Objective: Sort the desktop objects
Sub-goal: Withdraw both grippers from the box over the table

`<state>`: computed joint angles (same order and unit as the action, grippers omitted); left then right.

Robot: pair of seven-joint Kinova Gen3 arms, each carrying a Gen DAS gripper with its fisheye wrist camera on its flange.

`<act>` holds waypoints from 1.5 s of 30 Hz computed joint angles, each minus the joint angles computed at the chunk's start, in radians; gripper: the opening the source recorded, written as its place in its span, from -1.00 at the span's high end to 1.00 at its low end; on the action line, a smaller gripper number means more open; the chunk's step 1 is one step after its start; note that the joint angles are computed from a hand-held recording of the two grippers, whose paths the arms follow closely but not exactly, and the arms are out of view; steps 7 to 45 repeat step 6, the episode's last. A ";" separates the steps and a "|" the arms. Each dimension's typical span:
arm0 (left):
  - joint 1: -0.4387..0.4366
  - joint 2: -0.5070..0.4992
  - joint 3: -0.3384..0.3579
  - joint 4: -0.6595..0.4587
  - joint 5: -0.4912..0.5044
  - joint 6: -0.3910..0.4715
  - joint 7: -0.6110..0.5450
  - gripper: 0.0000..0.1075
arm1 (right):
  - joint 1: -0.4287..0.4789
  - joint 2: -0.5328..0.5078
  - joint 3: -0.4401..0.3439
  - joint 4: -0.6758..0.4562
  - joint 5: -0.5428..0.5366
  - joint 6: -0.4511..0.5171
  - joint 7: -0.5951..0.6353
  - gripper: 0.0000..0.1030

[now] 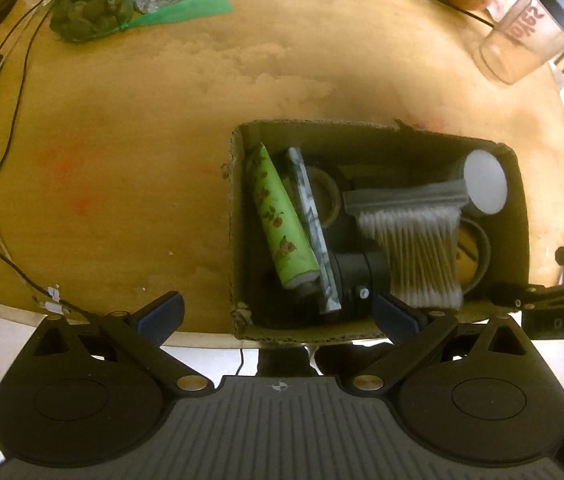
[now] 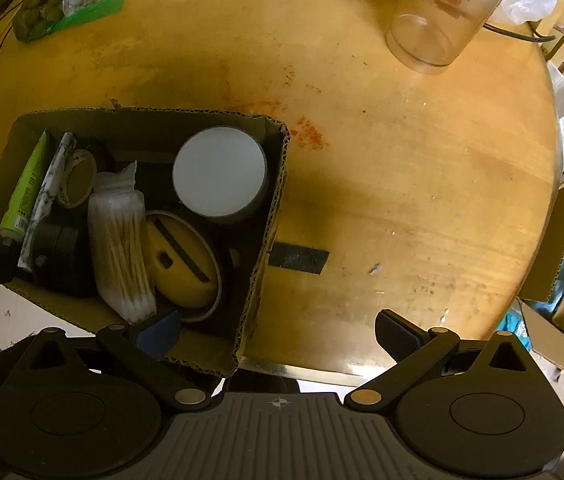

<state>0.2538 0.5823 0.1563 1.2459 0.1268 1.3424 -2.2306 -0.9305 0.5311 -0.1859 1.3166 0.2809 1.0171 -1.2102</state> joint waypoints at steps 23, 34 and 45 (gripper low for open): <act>-0.029 0.024 0.018 -0.031 0.043 0.046 -0.049 -0.92 | -0.010 0.005 0.007 -0.010 0.001 0.006 -0.031 -1.00; -0.029 0.024 0.018 -0.031 0.043 0.046 -0.049 -0.92 | -0.010 0.005 0.007 -0.010 0.001 0.006 -0.031 -1.00; -0.029 0.024 0.018 -0.031 0.043 0.046 -0.049 -0.92 | -0.010 0.005 0.007 -0.010 0.001 0.006 -0.031 -1.00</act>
